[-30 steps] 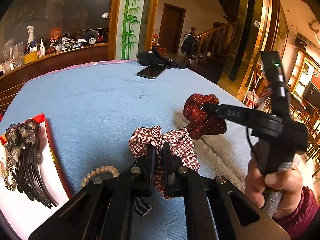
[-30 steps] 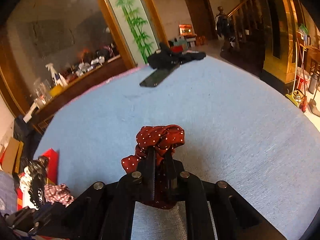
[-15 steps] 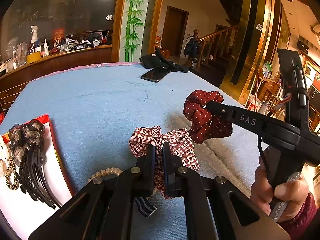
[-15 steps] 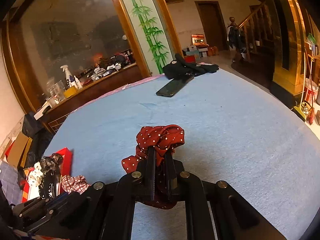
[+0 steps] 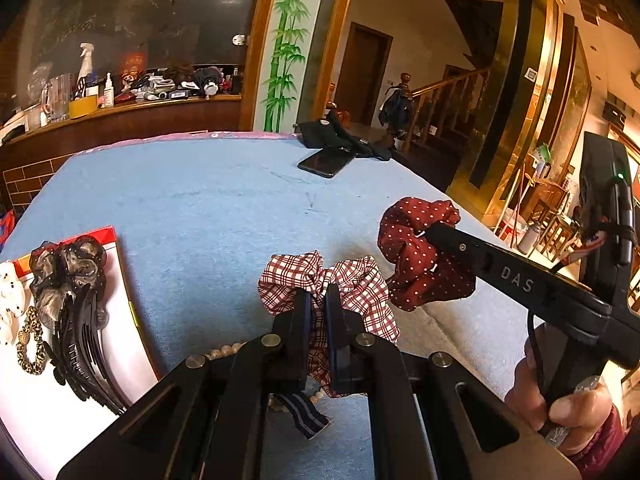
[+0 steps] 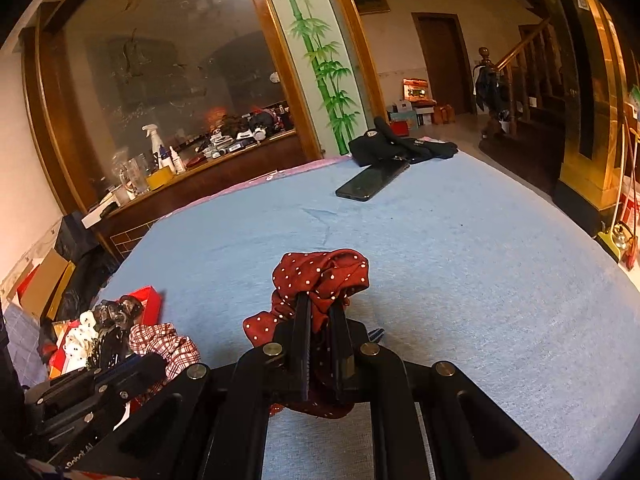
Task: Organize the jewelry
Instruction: 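Carry the plaid scrunchie in the left tool and polka-dot scrunchie in the right tool to the box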
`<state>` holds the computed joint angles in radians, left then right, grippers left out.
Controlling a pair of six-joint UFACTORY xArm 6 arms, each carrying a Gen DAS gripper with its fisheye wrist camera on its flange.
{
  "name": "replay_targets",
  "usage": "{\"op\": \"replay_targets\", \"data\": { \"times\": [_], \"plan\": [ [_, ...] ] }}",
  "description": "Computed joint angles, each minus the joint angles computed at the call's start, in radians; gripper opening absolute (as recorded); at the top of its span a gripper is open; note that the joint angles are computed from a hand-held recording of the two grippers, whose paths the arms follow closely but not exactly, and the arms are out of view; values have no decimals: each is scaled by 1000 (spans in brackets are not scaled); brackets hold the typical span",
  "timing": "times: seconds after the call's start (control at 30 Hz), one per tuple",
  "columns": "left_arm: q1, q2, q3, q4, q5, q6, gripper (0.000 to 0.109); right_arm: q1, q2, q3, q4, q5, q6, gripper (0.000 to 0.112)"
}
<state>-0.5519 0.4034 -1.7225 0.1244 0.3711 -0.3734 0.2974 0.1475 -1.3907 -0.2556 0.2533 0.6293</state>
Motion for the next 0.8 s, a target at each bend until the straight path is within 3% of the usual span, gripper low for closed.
{"op": "replay_targets", "data": {
  "times": [0.33, 0.8],
  "plan": [
    [1, -4, 2, 13, 5, -15, 6, 9, -6, 10, 61, -16, -56, 9],
    [17, -4, 1, 55, 4, -78, 6, 24, -15, 24, 252, -31, -217, 9]
  ]
}}
